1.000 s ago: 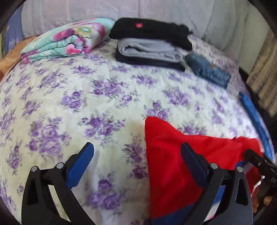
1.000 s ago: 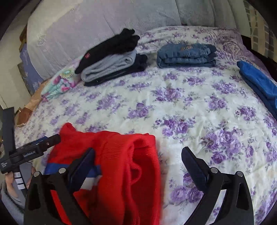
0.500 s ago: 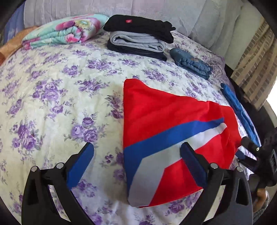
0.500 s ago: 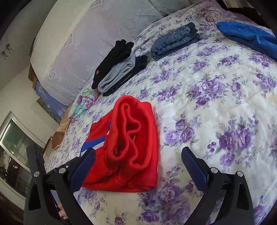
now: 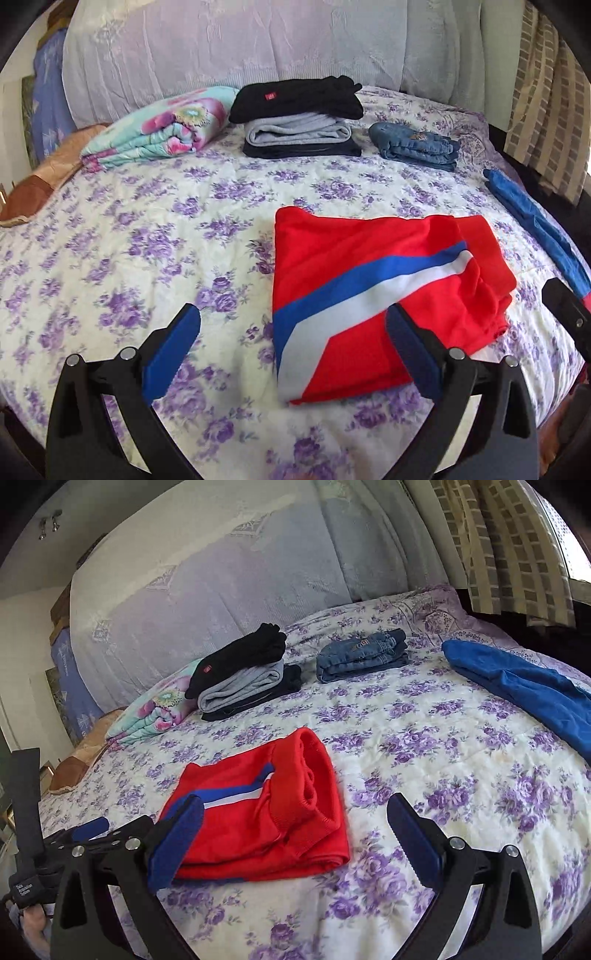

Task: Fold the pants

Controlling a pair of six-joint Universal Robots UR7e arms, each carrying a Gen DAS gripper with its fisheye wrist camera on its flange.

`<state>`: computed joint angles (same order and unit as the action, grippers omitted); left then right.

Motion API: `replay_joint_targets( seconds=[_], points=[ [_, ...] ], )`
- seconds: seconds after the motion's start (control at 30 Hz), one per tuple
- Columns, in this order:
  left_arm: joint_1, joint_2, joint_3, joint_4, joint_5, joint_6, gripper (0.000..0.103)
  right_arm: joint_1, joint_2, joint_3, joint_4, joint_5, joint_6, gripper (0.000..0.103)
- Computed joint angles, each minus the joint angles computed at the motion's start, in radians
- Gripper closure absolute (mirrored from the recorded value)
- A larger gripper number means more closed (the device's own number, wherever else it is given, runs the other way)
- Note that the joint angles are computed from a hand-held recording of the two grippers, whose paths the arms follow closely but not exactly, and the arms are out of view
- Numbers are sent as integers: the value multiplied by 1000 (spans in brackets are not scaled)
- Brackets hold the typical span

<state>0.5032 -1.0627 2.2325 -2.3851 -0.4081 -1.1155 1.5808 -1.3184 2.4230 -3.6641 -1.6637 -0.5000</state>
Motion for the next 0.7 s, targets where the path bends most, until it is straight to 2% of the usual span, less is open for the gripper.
replay_joint_targets(
  seconds=[0.07,0.2,0.27,0.43,0.7],
  points=[
    [-27,-19,6,65,5,-52,5,-3,-16,31,-17,17,18,4],
    [-68,-49,2,230,21,-185,5,7,-37,73,-41,18,-7,4],
    [-85,-61,5,269,14,-212,5,11,-47,86,-52,22,-17,4],
    [-111,-79,17,302,11,-248,5,15,-59,103,-73,29,-21,4],
    [-113,-75,22,267,4,-218,5,23,-45,94,-62,7,-23,4]
  ],
)
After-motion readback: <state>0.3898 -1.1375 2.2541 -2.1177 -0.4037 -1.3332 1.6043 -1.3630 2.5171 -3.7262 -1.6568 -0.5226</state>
